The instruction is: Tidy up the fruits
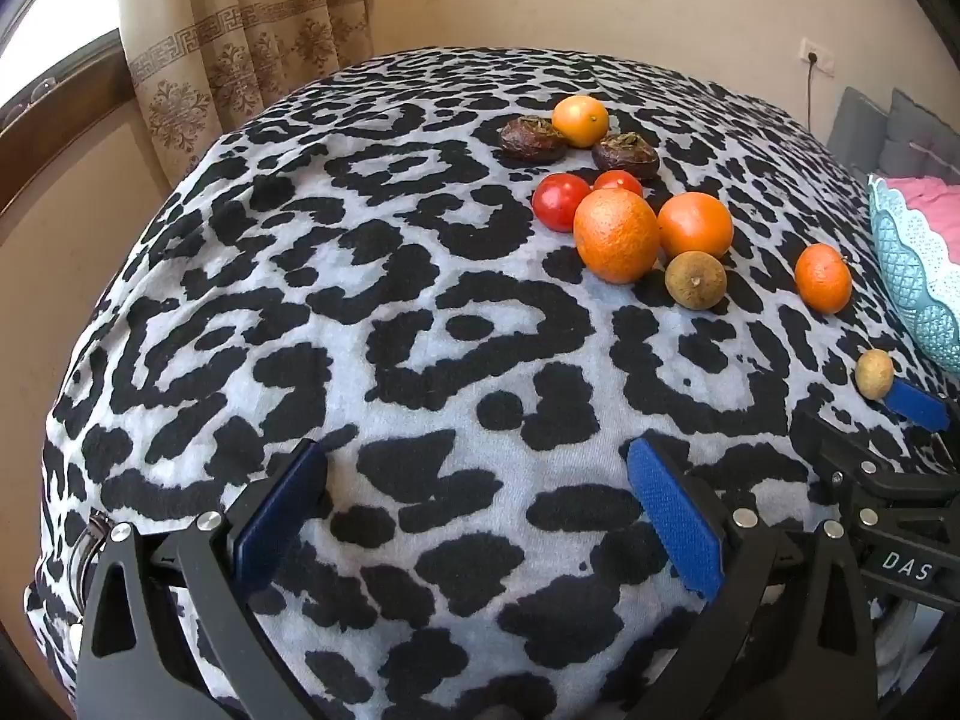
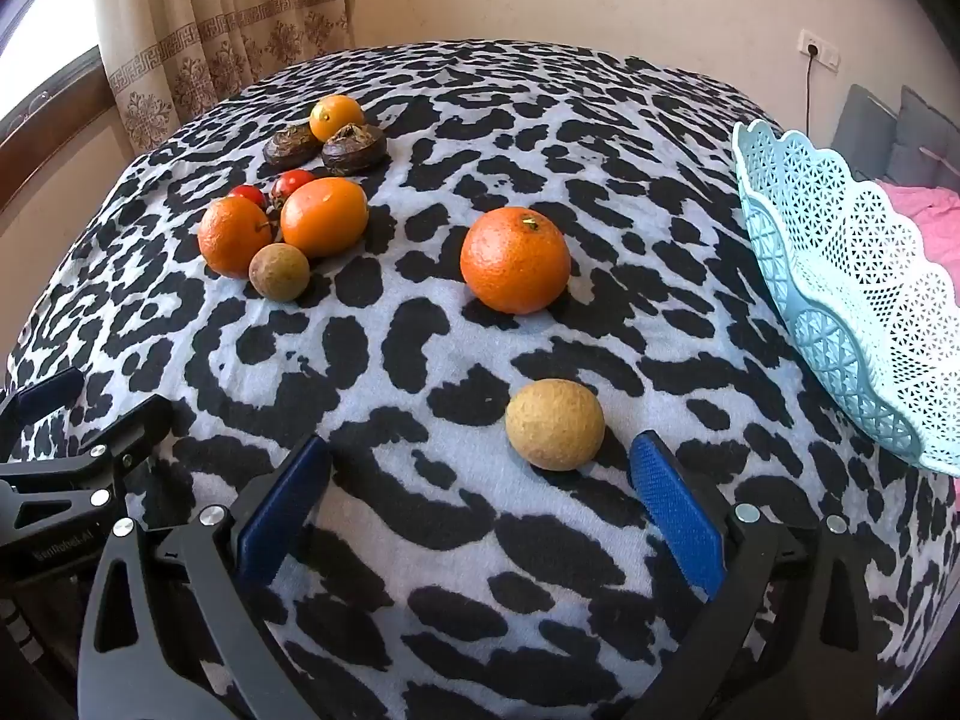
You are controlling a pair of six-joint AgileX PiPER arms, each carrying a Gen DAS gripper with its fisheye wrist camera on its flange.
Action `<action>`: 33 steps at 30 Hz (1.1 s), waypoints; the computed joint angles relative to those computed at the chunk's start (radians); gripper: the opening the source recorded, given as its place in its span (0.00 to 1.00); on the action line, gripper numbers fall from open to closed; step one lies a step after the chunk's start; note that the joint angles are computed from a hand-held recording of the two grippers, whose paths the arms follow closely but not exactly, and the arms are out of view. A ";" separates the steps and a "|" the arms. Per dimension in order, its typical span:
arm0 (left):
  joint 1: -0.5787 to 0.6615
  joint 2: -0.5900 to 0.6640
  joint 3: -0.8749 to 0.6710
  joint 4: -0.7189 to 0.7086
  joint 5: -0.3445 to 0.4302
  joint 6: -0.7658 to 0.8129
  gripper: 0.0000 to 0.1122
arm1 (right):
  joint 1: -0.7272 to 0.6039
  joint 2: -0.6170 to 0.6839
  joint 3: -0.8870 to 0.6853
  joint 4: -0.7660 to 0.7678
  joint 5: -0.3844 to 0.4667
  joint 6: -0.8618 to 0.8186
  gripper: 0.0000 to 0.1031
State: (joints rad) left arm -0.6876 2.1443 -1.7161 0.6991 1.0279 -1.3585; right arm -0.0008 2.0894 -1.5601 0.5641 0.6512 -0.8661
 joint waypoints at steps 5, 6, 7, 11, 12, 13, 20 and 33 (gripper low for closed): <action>0.005 -0.013 0.031 0.009 -0.020 -0.008 0.88 | -0.002 0.018 -0.027 -0.003 0.008 0.003 0.98; 0.004 -0.016 0.035 0.012 -0.019 -0.010 0.88 | -0.002 0.019 -0.029 -0.004 0.009 0.005 0.98; 0.002 -0.017 0.040 0.015 -0.022 -0.014 0.88 | -0.001 0.014 -0.023 0.000 0.007 0.002 0.98; -0.003 -0.022 0.042 0.013 -0.019 -0.020 0.88 | -0.030 0.019 -0.031 0.080 0.049 -0.053 0.98; -0.003 -0.022 0.042 0.013 -0.019 -0.020 0.88 | -0.052 0.028 -0.051 0.121 0.094 -0.072 0.98; -0.003 -0.022 0.041 0.013 -0.020 -0.020 0.88 | -0.064 0.029 -0.057 0.139 0.116 -0.078 0.98; -0.004 -0.023 0.038 0.011 -0.017 -0.019 0.88 | -0.137 0.018 -0.062 0.211 0.209 -0.100 0.98; -0.021 -0.072 0.067 0.071 -0.019 -0.043 0.88 | -0.179 -0.034 -0.040 0.249 0.187 -0.121 0.98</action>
